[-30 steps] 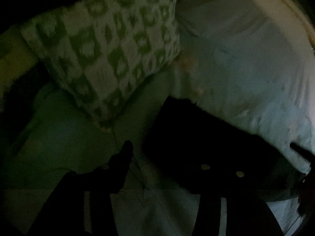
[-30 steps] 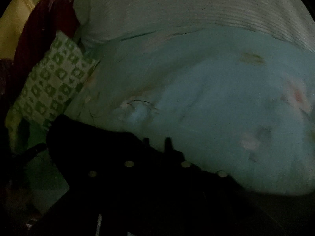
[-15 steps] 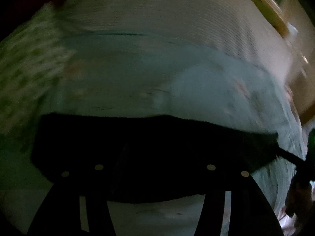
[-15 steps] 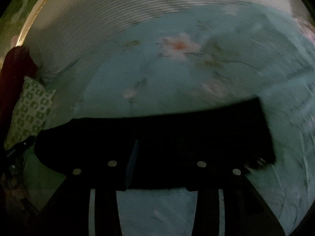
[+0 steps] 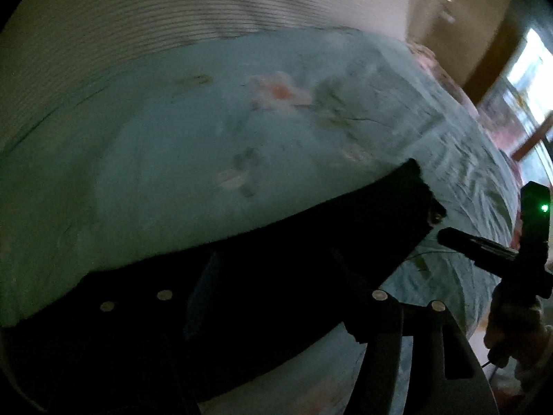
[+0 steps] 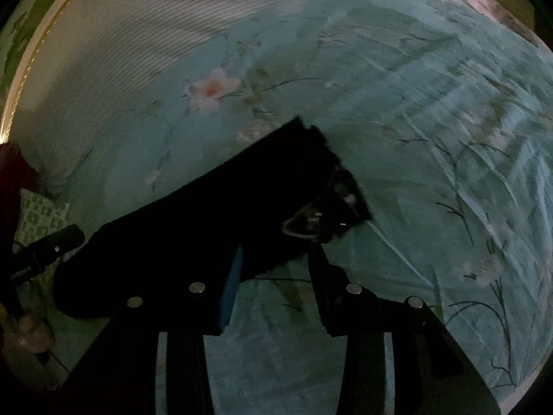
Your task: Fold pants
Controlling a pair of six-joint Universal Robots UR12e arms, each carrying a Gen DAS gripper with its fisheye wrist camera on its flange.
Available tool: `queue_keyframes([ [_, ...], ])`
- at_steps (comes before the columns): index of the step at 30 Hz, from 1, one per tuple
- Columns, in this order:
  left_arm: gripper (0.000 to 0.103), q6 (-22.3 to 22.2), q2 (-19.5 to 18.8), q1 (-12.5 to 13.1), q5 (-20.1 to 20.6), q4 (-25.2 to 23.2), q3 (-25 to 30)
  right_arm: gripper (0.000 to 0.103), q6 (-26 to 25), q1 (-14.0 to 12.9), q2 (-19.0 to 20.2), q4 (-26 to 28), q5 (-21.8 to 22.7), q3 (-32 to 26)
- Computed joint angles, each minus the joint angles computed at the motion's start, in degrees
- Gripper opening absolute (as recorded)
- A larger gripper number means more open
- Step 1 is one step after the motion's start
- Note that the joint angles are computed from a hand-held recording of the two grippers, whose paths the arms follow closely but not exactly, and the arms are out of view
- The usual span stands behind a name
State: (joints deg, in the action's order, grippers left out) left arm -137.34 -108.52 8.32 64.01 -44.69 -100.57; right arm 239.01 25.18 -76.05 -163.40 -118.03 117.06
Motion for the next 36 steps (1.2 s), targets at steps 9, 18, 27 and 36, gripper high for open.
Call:
queue_keyframes([
  [9,0.067,5.1,-3.5,-6.4,3.8,-3.5,4.7,0.041,4.9,-1.0,-0.6,-4.0,0.2,2.8],
  [18,0.067,9.5,-6.6,-10.7,5.8,-9.0,8.7,0.041,7.7,-2.5,0.1,-9.6,2.9,4.5],
  [27,0.067,11.8,-10.2,-13.7,7.9,-16.2,13.3,0.028,7.0,-3.1,1.4,-13.7,2.9,5.1],
  [36,0.052,12.4,-12.9,-16.7,10.0,-22.4,16.6,0.012,6.1,-4.1,0.7,-20.6,3.8,8.0],
])
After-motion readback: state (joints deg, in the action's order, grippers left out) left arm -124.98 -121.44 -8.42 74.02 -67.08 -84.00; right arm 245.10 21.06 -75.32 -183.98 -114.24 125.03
